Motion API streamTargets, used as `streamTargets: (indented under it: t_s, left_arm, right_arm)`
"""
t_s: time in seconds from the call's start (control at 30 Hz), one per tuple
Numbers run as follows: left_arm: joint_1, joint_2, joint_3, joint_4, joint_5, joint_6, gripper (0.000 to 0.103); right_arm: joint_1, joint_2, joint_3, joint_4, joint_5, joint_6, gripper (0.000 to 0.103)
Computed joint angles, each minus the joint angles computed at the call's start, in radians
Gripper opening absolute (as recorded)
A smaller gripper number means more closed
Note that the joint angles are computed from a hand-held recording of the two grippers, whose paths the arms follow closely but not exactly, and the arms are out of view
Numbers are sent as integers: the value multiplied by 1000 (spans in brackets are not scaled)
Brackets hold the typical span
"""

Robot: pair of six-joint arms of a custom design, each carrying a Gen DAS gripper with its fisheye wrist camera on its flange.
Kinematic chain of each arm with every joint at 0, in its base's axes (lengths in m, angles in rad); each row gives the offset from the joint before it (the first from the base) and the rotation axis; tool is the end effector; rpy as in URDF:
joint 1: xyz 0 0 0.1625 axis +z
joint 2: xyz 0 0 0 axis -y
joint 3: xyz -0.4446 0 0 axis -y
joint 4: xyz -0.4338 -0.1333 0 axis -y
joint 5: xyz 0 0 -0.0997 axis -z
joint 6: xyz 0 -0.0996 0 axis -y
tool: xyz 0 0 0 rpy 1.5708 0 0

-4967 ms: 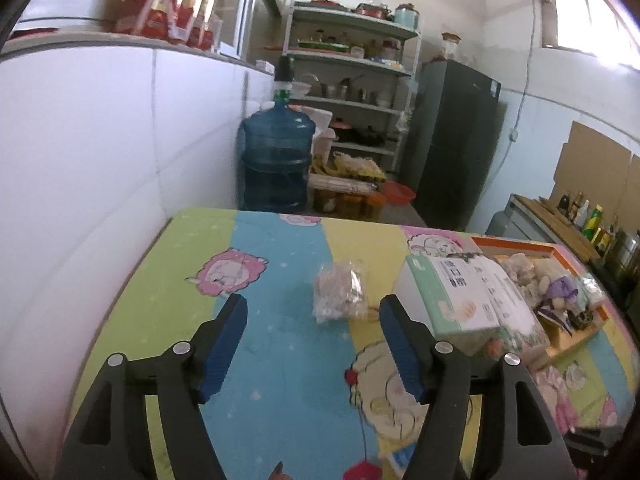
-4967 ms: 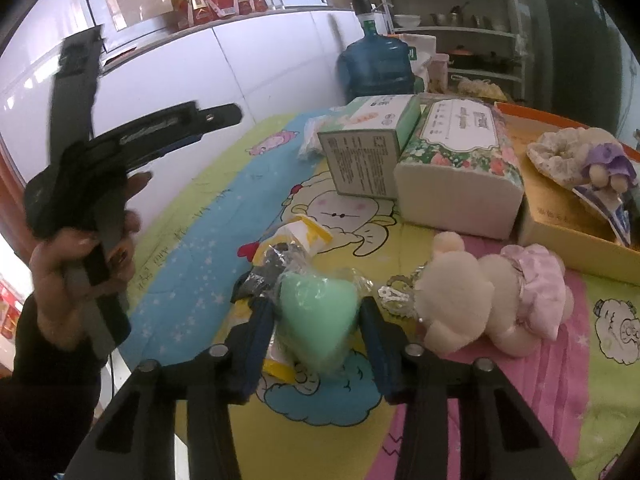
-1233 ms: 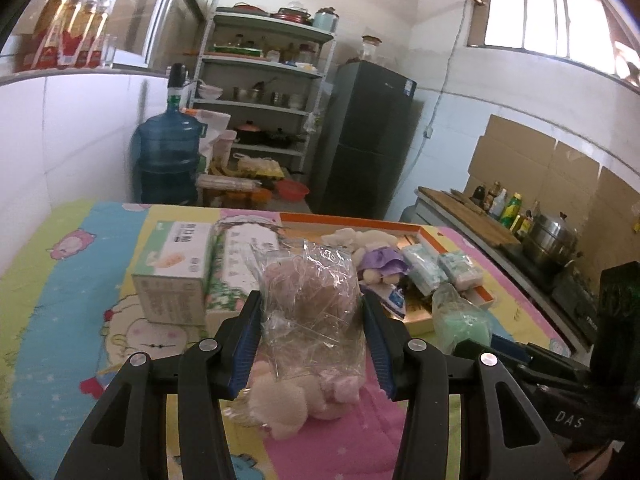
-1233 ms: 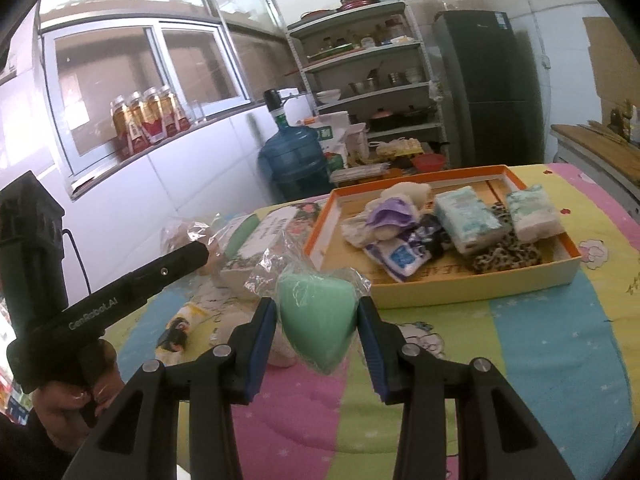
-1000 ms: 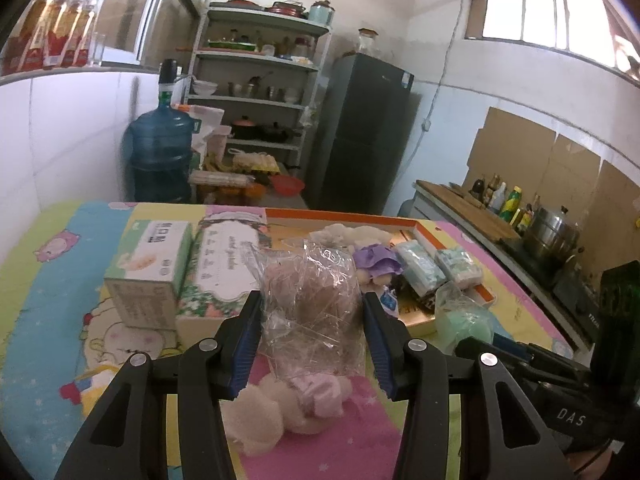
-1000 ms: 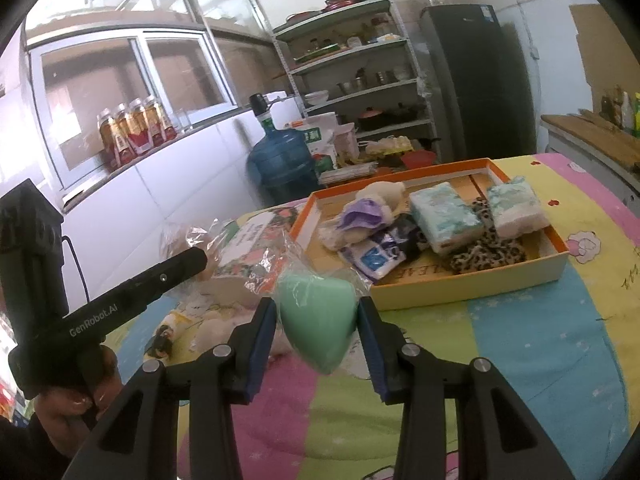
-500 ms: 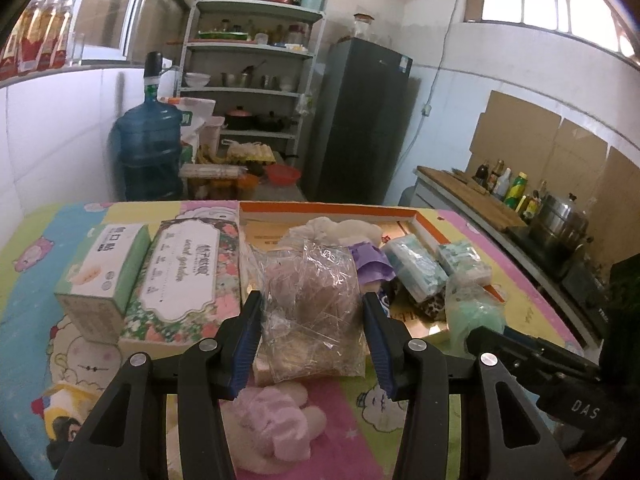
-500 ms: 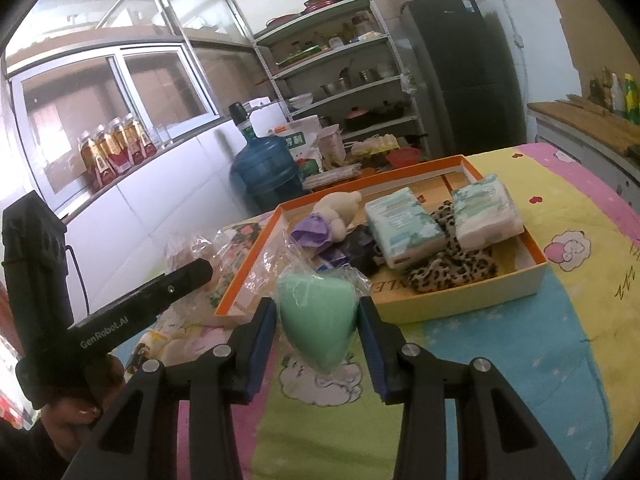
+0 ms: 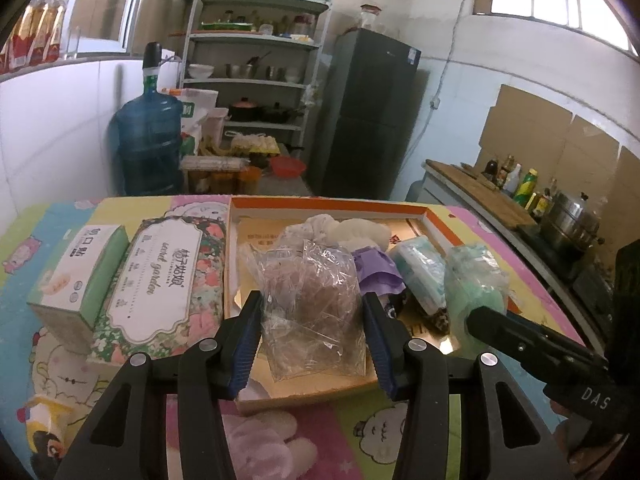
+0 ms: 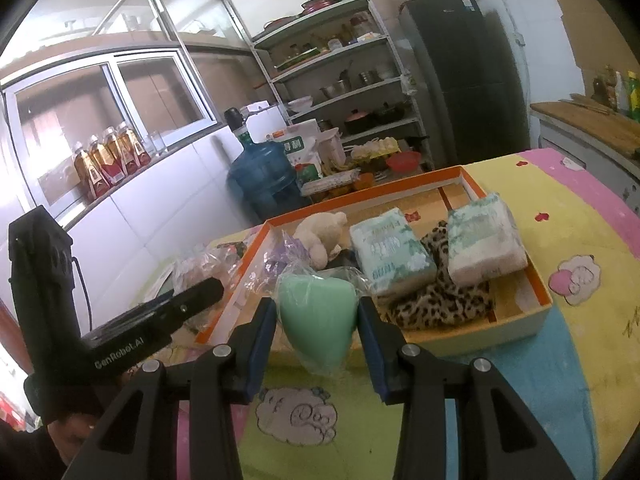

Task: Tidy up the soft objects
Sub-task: 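Carry the clear bag with left tool while right tool carries sponge over the box lid, then lower and release the clear bag with left tool while right tool releases the sponge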

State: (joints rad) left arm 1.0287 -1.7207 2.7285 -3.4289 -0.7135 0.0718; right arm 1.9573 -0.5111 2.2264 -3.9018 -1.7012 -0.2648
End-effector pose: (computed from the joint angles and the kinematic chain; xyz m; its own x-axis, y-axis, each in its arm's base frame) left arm 0.0343 -0.3474 0.2672 -0.8272 -0.1081 -0.5514 0.4008 0.5744 -0.7138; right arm 0.2863 -0.3842 -0.0723 -0.8331 -0.4915 0.2536 -0.5448 0.6502 -0.5296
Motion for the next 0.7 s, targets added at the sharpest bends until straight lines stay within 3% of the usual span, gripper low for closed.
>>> streamTargets:
  t_s: [0.7]
  left_arm:
    - [94, 156, -76, -63, -42, 29, 51]
  right_arm:
    - [-31, 37, -97, 105, 20, -2, 42]
